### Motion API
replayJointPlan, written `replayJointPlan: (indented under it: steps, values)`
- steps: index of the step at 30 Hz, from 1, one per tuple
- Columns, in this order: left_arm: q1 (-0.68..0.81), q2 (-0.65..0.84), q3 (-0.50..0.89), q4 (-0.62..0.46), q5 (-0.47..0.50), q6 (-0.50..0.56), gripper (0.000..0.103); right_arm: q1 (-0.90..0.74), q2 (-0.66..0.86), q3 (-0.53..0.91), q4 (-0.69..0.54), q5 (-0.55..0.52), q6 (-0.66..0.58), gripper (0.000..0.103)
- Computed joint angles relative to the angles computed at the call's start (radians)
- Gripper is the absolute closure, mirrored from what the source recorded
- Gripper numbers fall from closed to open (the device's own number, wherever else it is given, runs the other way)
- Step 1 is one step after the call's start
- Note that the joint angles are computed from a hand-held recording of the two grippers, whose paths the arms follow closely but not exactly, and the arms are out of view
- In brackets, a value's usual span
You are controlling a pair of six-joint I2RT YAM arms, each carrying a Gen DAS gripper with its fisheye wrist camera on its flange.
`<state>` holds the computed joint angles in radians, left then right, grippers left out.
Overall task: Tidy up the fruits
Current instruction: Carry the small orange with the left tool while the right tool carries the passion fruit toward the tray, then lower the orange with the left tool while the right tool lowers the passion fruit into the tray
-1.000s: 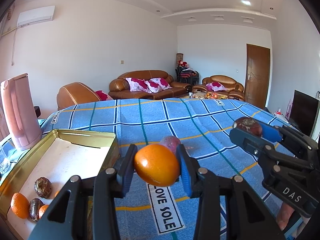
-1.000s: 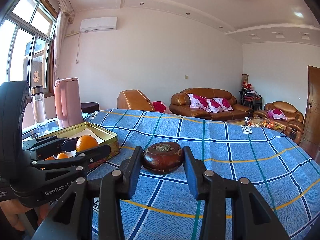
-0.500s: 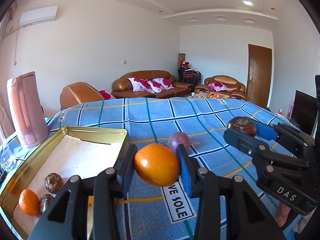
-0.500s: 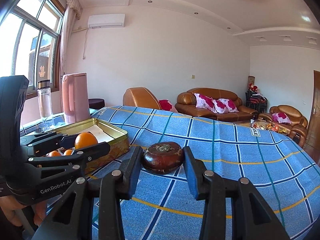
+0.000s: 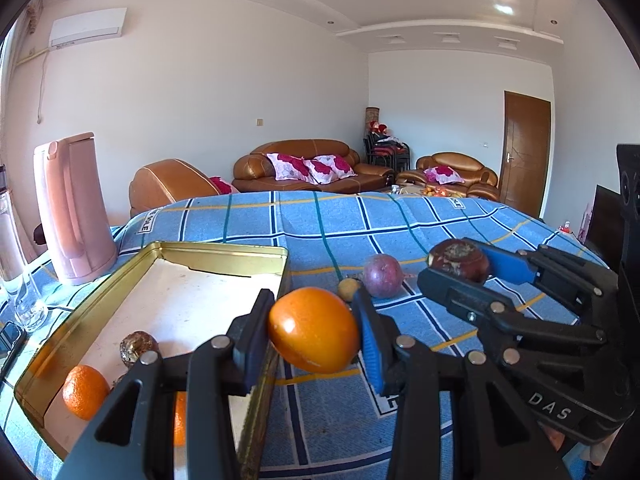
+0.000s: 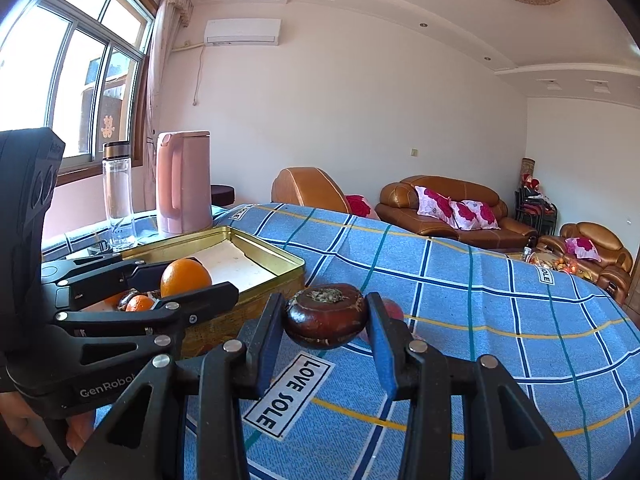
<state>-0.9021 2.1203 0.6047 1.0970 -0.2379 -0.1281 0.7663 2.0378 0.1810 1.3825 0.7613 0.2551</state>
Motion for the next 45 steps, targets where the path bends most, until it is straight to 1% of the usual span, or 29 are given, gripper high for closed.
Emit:
replayJointPlan:
  steps: [9,23,32,45]
  values:
    - [0.055,-0.016,-0.047,0.02,0.039,-0.007,0.061,0.017,-0.009,0.083,-0.101,-0.024,-0.01,0.06]
    - [0.154,-0.037,-0.094,0.028,0.077,-0.022,0.061,0.023,-0.007,0.183,-0.201,-0.065,-0.026,0.06]
    - [0.202,-0.045,-0.107,0.02,0.095,-0.015,0.061,0.032,-0.019,0.255,-0.278,-0.096,-0.041,0.06]
    - [0.305,-0.053,-0.122,0.011,0.143,-0.007,0.061,0.048,0.02,0.384,-0.38,-0.142,-0.064,0.06]
